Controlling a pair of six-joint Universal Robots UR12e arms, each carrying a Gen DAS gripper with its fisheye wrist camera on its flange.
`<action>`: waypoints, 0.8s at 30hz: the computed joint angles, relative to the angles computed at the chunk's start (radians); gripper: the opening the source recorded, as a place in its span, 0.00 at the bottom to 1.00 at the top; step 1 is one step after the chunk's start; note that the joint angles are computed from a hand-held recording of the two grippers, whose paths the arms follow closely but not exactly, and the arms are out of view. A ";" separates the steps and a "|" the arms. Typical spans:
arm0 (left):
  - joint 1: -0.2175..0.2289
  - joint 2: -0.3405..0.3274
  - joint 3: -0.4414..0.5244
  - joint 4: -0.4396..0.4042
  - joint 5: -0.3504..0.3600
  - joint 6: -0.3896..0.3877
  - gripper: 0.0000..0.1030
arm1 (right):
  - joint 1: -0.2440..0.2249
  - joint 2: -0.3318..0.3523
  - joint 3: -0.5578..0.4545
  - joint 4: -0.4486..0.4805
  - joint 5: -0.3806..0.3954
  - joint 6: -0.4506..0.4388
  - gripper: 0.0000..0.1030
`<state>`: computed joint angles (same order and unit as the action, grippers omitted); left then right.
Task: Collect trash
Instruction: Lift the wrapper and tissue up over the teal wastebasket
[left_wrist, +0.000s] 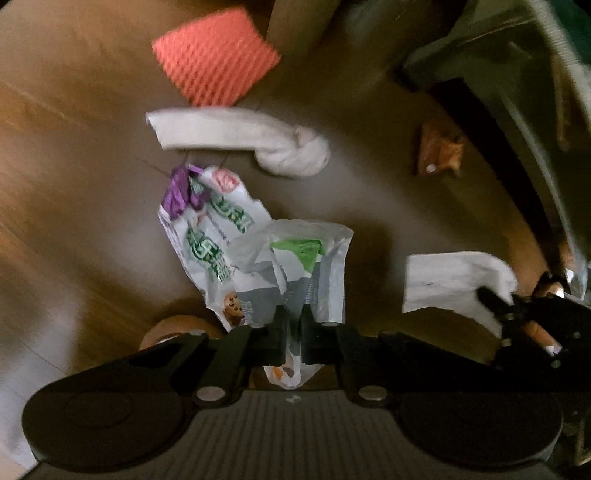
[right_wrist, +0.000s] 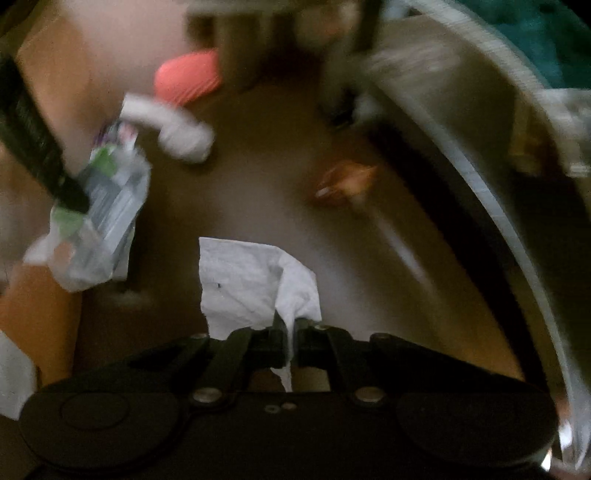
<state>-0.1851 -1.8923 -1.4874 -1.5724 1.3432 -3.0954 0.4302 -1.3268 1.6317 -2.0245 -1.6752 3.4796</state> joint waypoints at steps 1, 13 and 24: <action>0.000 0.010 0.001 0.009 0.000 0.009 0.06 | -0.003 -0.013 -0.001 -0.002 -0.011 0.015 0.03; -0.011 0.096 0.076 0.224 -0.010 0.074 0.06 | 0.020 -0.116 -0.051 -0.079 -0.163 0.096 0.03; -0.030 0.173 0.173 0.352 -0.067 0.040 0.06 | 0.077 -0.182 -0.145 -0.102 -0.341 0.140 0.03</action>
<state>-0.2147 -1.7193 -1.3139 -1.2209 1.2762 -3.0558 0.5067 -1.5093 1.4865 -2.1268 -2.0161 3.6197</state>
